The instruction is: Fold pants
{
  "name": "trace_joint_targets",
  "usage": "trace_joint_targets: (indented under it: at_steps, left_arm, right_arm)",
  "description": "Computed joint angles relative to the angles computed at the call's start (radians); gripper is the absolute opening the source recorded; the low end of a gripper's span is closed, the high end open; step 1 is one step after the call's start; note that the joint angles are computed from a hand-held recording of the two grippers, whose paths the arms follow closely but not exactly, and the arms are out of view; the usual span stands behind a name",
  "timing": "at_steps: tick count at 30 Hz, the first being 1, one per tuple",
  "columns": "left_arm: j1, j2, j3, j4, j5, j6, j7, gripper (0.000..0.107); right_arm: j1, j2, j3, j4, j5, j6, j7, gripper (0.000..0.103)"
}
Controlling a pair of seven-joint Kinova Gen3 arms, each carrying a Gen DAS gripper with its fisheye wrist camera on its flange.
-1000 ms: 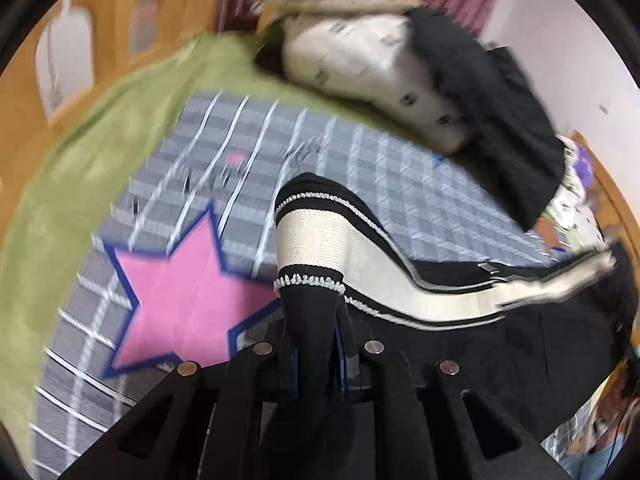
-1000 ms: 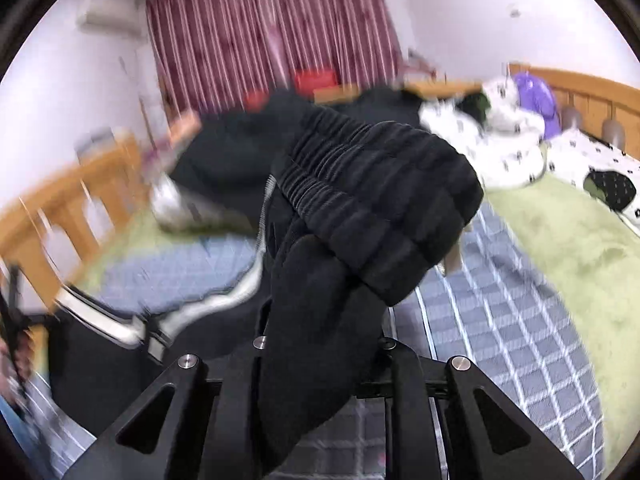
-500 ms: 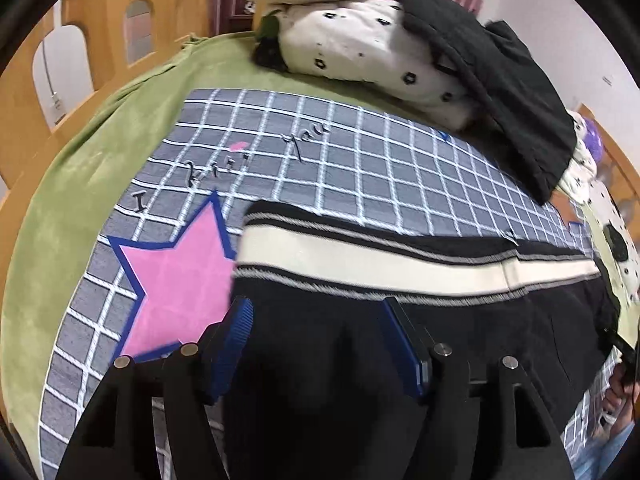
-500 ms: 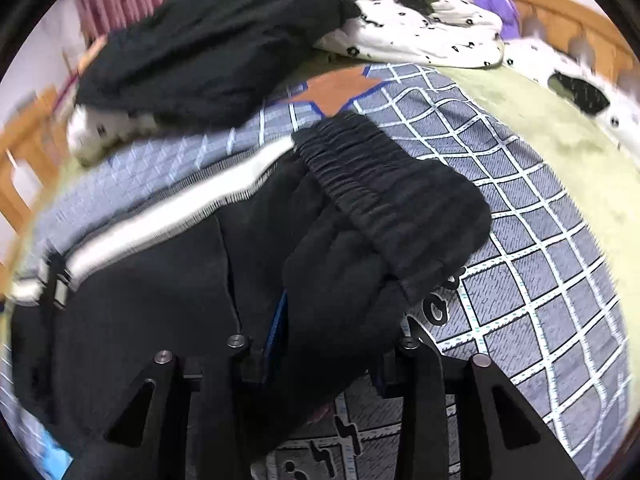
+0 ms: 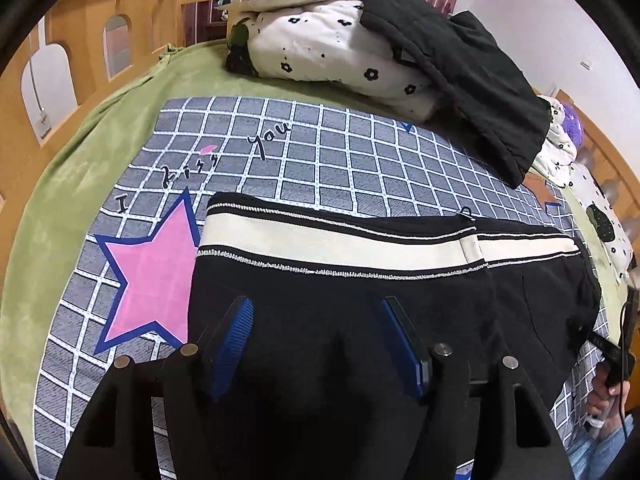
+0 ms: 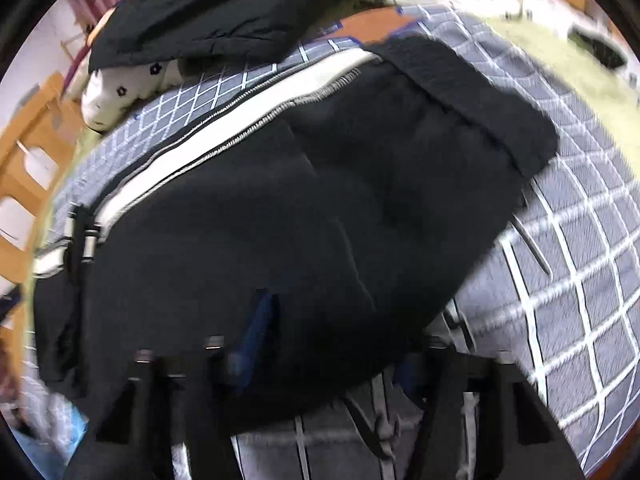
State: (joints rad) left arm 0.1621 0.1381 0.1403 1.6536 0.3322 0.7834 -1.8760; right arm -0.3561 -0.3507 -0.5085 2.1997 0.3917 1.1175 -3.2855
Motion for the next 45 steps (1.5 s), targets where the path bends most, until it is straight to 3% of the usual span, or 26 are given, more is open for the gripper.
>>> trace_joint_targets:
  at_steps: [1,4,7,9,11,13,15,20,22,24,27,32,35,37,41,45]
  left_arm:
    - [-0.002,-0.006,0.000,0.003,0.003,0.000,-0.003,0.064]
    - [-0.015,-0.031,-0.005,0.026,0.022,-0.004,-0.034,0.064]
    - [-0.001,-0.049,-0.033,0.057,0.002,-0.007,-0.049,0.064]
    - [0.032,-0.063,-0.105,0.083,0.027,0.013,-0.093,0.064]
    - [-0.009,-0.089,-0.130,0.125,0.091,0.039,-0.174,0.064]
    - [-0.102,-0.115,-0.103,0.176,0.150,0.050,-0.256,0.064]
    - [-0.161,-0.130,-0.121,0.231,0.219,0.067,-0.337,0.064]
    - [-0.270,-0.080,-0.178,0.322,0.395,0.171,-0.540,0.064]
    - [-0.299,-0.094,-0.178,0.371,0.466,0.155,-0.622,0.064]
    - [-0.317,-0.086,-0.171,0.380,0.505,0.172,-0.669,0.064]
    - [-0.321,-0.057,-0.168,0.370,0.556,0.198,-0.663,0.064]
    - [-0.296,-0.018,-0.130,0.339,0.571,0.169,-0.582,0.064]
    - [-0.290,-0.010,-0.122,0.327,0.566,0.161,-0.533,0.063]
    - [-0.294,-0.001,-0.121,0.314,0.560,0.175,-0.513,0.063]
    - [-0.302,0.006,-0.116,0.304,0.545,0.185,-0.510,0.060]
    - [-0.284,-0.017,-0.110,0.314,0.504,0.145,-0.507,0.056]
  right_arm:
    - [0.011,0.018,-0.046,-0.019,0.041,0.041,-0.022,0.015]
    - [-0.018,-0.041,-0.076,-0.014,0.120,0.072,-0.141,0.014]
    - [-0.066,-0.085,0.002,0.040,0.057,0.005,-0.172,0.017]
    - [-0.026,-0.059,-0.021,0.019,-0.003,0.026,-0.122,0.020]
    - [0.006,-0.055,-0.107,-0.028,-0.004,0.102,-0.115,0.021]
    - [0.005,-0.052,-0.199,-0.060,0.029,0.183,-0.166,0.031]
    - [-0.016,-0.020,-0.291,-0.090,0.077,0.264,-0.248,0.037]
    - [0.029,0.164,-0.500,-0.177,0.177,0.404,-0.337,0.037]
    - [0.004,0.252,-0.575,-0.204,0.242,0.470,-0.386,0.037]
    - [0.007,0.323,-0.662,-0.223,0.314,0.505,-0.433,0.037]
    - [0.053,0.387,-0.770,-0.243,0.389,0.476,-0.442,0.037]
    - [-0.013,0.554,-0.746,-0.331,0.540,0.424,-0.375,0.037]
    - [-0.084,0.603,-0.656,-0.367,0.614,0.374,-0.348,0.037]
    - [-0.139,0.620,-0.602,-0.361,0.661,0.365,-0.395,0.038]
    - [-0.145,0.678,-0.540,-0.364,0.666,0.261,-0.448,0.038]
    - [-0.259,0.758,-0.467,-0.428,0.658,0.352,-0.399,0.039]
